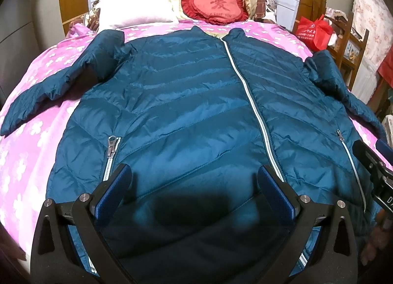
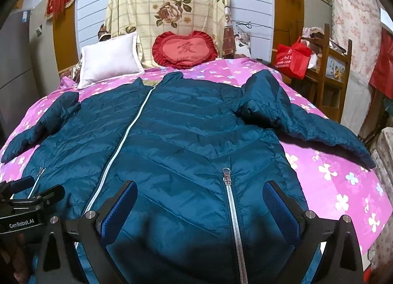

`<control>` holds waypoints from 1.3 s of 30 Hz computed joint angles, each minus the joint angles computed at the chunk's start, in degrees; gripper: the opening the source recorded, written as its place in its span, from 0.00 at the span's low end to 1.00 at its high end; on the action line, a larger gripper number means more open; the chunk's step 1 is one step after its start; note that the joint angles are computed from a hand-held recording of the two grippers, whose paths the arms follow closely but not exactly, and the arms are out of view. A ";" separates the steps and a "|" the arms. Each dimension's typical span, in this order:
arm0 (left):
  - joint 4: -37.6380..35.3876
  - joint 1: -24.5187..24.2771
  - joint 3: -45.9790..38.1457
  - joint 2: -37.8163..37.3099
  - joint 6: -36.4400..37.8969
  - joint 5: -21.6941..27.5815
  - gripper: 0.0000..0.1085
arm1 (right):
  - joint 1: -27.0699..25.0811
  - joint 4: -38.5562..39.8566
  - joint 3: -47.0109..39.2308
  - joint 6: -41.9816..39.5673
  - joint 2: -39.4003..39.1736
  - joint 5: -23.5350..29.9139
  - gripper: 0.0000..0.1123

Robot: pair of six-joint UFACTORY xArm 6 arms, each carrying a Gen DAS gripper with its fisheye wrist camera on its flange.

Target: Fold large clothes

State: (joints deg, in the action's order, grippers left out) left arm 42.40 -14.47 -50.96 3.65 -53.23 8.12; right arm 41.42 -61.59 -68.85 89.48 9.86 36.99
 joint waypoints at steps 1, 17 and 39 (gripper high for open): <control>-0.09 0.07 -0.01 0.04 0.15 -0.04 0.95 | -0.01 0.13 0.02 -0.02 -0.01 0.01 0.90; -0.15 0.20 -0.07 0.05 0.32 0.00 0.95 | -0.22 -0.38 0.59 1.17 -0.20 -0.07 0.90; 0.35 0.03 -0.98 -0.14 0.98 1.47 0.95 | -0.84 -0.37 2.05 1.19 -1.58 -0.33 0.90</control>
State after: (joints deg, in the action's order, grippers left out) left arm 42.75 -14.44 -51.93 3.51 -52.26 9.59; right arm 40.58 -61.96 -66.80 90.67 8.28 36.65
